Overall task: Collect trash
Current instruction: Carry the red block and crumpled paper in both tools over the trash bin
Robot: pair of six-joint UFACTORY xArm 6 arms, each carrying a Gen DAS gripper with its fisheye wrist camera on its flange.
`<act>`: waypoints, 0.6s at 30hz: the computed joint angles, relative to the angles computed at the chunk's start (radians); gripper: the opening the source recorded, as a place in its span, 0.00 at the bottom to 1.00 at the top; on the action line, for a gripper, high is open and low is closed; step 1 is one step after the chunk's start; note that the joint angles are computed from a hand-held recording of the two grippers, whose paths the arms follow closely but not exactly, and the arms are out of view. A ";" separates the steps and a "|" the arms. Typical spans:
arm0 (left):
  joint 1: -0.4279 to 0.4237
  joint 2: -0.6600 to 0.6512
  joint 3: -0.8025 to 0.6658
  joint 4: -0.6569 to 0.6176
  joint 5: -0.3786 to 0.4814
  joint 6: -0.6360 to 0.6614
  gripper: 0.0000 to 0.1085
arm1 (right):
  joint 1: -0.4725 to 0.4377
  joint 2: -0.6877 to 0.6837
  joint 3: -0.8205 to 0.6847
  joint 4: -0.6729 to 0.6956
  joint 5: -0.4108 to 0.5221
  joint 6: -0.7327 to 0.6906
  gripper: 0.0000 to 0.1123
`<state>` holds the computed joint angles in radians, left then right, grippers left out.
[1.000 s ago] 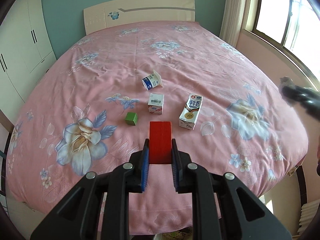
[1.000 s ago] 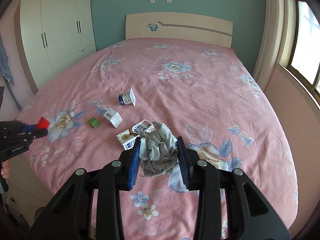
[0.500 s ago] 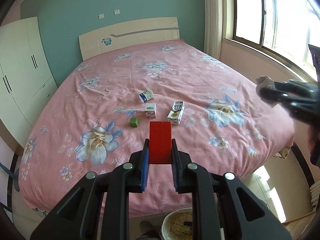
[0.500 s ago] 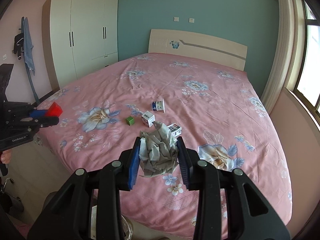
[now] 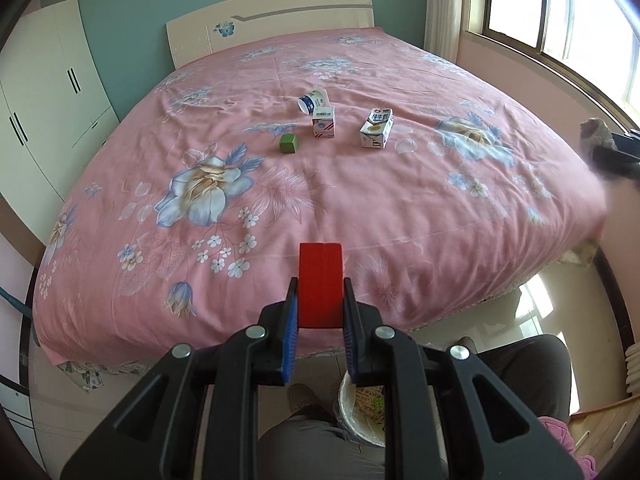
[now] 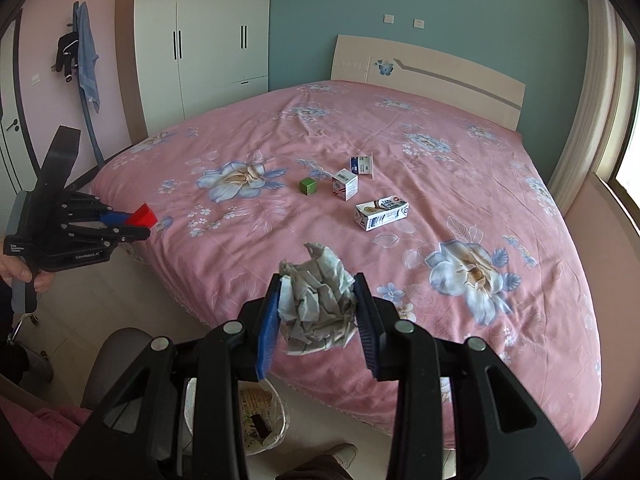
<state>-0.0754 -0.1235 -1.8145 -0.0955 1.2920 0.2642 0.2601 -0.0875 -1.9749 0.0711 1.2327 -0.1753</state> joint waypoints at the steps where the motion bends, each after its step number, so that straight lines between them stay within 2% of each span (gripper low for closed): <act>1: 0.005 -0.019 0.036 -0.001 -0.008 0.003 0.20 | 0.003 -0.021 0.037 0.004 -0.006 0.001 0.32; 8: 0.019 -0.125 0.252 -0.036 -0.014 0.027 0.20 | 0.024 -0.153 0.303 0.031 -0.046 -0.002 0.32; 18: -0.036 -0.201 0.500 -0.048 -0.017 0.028 0.20 | 0.055 -0.250 0.595 0.107 -0.067 0.008 0.32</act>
<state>-0.1117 -0.3244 -1.3148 -0.1433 1.2752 0.2921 0.3147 -0.3377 -1.3794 0.1780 1.1656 -0.1675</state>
